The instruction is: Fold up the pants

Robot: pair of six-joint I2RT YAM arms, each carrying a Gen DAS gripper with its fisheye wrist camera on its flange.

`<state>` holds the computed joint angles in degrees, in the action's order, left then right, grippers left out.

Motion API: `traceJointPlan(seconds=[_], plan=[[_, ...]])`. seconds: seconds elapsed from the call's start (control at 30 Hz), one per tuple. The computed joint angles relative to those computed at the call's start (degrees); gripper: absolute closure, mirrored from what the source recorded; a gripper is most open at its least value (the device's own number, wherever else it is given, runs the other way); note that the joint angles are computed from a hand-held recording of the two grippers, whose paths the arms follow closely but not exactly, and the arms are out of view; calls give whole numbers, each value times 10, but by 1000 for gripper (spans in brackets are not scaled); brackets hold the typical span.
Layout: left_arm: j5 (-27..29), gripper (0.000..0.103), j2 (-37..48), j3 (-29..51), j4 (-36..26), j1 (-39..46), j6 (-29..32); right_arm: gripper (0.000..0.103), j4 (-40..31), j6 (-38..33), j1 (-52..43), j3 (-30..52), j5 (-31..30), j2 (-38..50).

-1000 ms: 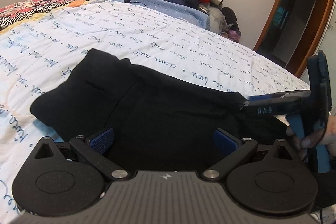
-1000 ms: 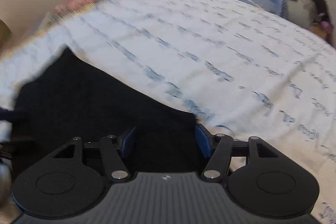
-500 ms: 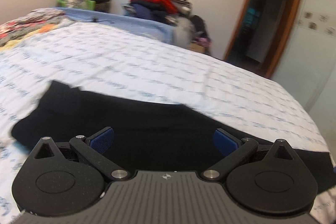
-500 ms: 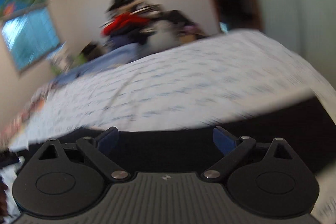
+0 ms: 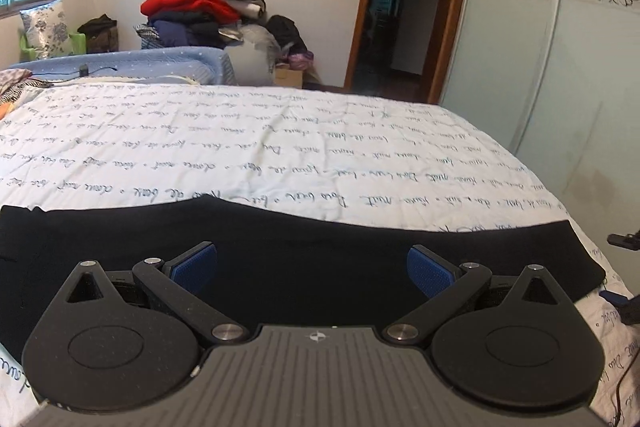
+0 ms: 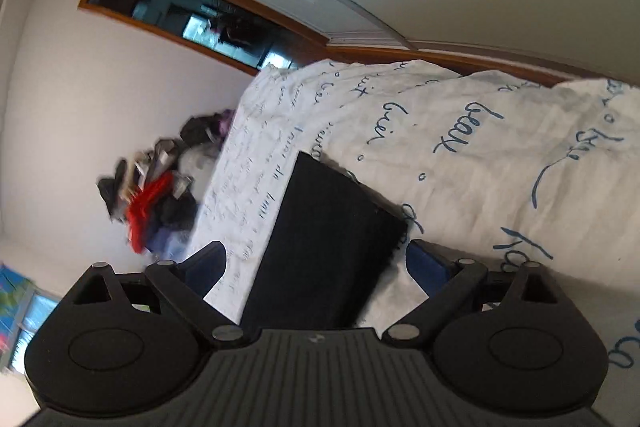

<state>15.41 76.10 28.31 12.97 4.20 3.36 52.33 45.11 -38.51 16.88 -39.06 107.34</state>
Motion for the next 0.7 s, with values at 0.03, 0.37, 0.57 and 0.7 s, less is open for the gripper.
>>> traceJointPlan(seconds=[0.03, 0.37, 0.57, 0.7], plan=[[-7, 1, 6, 6, -6, -8, -1, 6, 11, 2, 0, 5, -2, 14], [-30, 1, 37, 53, -30, -87, -36, 5, 189, 54, 7, 0, 2, 119], [-45, 1, 52, 60, -25, -127, -33, 32, 299, 92, -18, -30, 3, 179], [-49, 1, 60, 56, -17, -132, -33, 37, 179, 84, -41, -27, -18, 116]])
